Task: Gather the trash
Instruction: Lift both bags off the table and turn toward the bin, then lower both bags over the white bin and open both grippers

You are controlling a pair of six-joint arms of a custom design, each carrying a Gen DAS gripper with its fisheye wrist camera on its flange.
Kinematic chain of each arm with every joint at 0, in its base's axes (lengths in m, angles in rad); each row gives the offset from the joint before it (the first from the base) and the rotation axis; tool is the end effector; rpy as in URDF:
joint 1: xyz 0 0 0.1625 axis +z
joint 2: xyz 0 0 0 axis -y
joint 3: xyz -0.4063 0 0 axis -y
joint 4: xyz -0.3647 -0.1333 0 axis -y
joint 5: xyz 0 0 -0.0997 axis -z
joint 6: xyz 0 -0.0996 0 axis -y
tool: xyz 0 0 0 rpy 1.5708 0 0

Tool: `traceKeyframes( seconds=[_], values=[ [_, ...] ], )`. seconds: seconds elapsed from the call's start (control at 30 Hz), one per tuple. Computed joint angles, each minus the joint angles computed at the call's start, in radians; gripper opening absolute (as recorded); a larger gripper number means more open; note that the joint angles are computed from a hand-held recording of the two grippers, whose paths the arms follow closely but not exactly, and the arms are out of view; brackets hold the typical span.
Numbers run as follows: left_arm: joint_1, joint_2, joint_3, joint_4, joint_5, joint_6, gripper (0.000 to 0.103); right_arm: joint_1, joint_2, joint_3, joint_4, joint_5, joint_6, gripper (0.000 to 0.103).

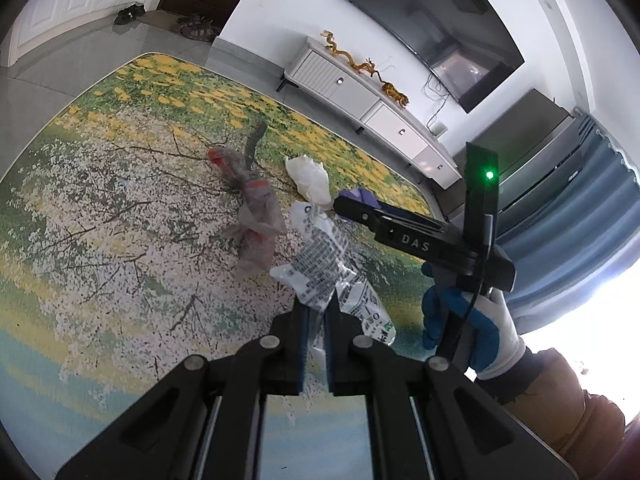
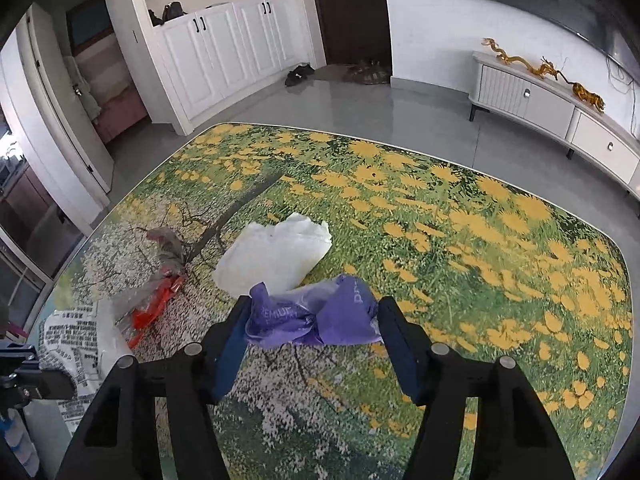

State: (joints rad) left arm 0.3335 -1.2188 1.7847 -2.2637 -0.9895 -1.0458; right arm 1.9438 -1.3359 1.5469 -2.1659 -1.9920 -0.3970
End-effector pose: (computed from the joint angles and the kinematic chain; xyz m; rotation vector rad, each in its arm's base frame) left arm -0.4651 -0.3601 0.2784 0.2214 2.8797 -0.8618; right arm 0.2967 -0.5042 0.4343 0.9008 -2.5188 0.5128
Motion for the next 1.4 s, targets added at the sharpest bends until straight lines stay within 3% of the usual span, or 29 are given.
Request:
traceKeyframes(
  seconds=[0.2, 0.53, 0.77, 0.93, 1.07, 1.2, 1.4],
  values=[
    [-0.014, 0.009, -0.008, -0.002, 0.011, 0.004, 0.006, 0.002, -0.056, 0.036, 0.028, 0.016, 0.011, 0.054],
    [-0.068, 0.021, -0.054, 0.04, 0.049, 0.016, 0.006, 0.034, -0.237, 0.09, 0.048, 0.032, 0.072, 0.053],
    [-0.106, 0.079, -0.148, 0.067, 0.057, 0.085, 0.006, 0.08, -0.383, 0.075, 0.045, -0.034, 0.105, 0.053],
    [-0.116, 0.192, -0.285, 0.071, 0.026, 0.196, 0.006, 0.074, -0.49, 0.068, 0.043, -0.103, 0.12, 0.053],
    [-0.106, 0.334, -0.44, 0.089, -0.038, 0.285, 0.006, 0.003, -0.583, 0.065, 0.052, -0.141, 0.127, 0.054],
    [-0.092, 0.503, -0.628, 0.13, -0.116, 0.361, 0.006, -0.114, -0.66, 0.073, 0.066, -0.118, 0.114, 0.054],
    [-0.071, 0.8, -1.005, 0.294, -0.191, 0.452, 0.006, -0.393, -0.739, 0.086, 0.086, 0.042, 0.064, 0.054]
  ],
)
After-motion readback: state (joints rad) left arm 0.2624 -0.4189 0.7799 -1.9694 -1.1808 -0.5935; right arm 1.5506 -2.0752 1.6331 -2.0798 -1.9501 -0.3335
